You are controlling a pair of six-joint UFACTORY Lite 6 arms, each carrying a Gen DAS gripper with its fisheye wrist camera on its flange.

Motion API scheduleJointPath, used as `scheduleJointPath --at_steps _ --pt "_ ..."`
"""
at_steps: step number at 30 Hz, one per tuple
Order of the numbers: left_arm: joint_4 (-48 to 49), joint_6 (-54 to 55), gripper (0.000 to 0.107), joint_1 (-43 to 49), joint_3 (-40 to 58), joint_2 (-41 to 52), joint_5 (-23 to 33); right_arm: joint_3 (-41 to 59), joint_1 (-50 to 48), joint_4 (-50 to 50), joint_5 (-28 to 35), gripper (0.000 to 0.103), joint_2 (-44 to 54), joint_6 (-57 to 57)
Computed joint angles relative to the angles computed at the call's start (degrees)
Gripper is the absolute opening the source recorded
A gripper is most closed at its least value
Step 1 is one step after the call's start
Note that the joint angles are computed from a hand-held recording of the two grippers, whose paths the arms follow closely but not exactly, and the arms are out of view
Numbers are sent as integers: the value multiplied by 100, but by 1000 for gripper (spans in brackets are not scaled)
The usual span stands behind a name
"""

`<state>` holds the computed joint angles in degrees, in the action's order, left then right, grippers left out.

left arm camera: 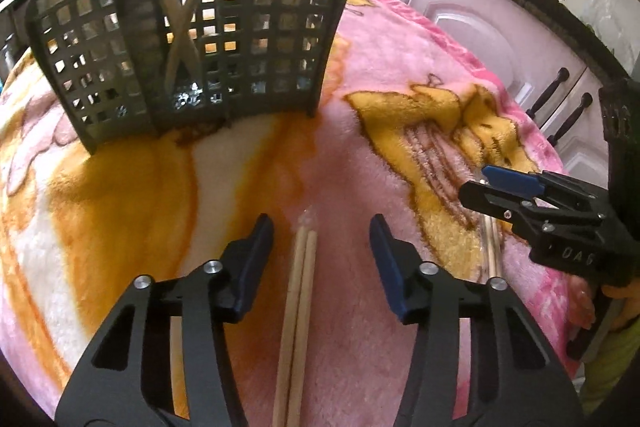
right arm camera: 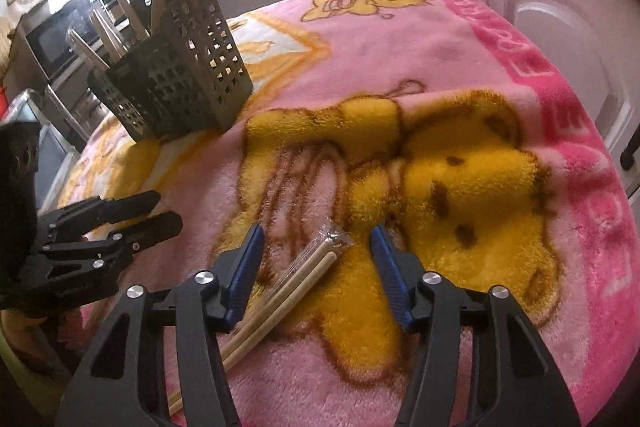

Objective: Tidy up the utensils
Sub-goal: 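Close the left gripper on a chopstick pair while the right gripper grasps a wrapped pair, then lift the chopsticks and carry both grippers over the caddy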

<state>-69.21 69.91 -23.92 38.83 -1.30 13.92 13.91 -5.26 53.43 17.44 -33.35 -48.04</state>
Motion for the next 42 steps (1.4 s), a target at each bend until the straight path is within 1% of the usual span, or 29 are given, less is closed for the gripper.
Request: scheduleJointPath --at_steps 2,3,5,7,8,9,10,11,12,17,21,24,30,34,37,42 --pt "105 -148 36 -126 63 77 -123 -2 142 -259 -172 40 23 245" --pt "169 -227 34 -177 71 86 -171 -6 172 -384 -205 37 13 350" --pt "520 -582 32 -333 64 79 -357 -14 187 -426 -219 24 12 333" --pt "1077 -1166 26 -481 63 80 -558 -26 218 -367 -237 22 -2 291" --pt "1150 -1233 21 -488 59 78 -580 -43 193 -272 -218 18 -26 174" --pt "1182 -1258 14 -489 63 80 -577 -43 74 49 -78 15 -53 -183" --pt "1158 -1220 10 -462 61 59 -537 -30 -67 353 99 12 -59 -533" --pt "894 -943 6 -389 49 33 -445 -20 -133 447 216 11 -88 -643" --pt "690 -731 6 -289 65 30 -279 -1 -157 460 292 10 -128 -637" --pt "427 -354 6 42 -60 -329 113 153 -240 355 688 8 -467 -424" --pt "655 -466 5 358 -75 -789 430 431 -65 58 822 7 -650 53" --pt "825 -545 5 665 -35 -1131 715 693 200 -371 832 7 -789 626" --pt "891 -522 5 1503 259 -1749 1523 1331 904 -1412 683 6 -831 1895" --pt "726 -407 5 1981 513 -1895 1971 1781 1293 -2062 616 6 -777 2627" --pt "655 -374 5 2340 735 -1975 2308 2150 1655 -2773 549 6 -738 3366" --pt "528 -340 4 2748 1196 -1959 2716 2682 2104 -3696 427 6 -586 4306"
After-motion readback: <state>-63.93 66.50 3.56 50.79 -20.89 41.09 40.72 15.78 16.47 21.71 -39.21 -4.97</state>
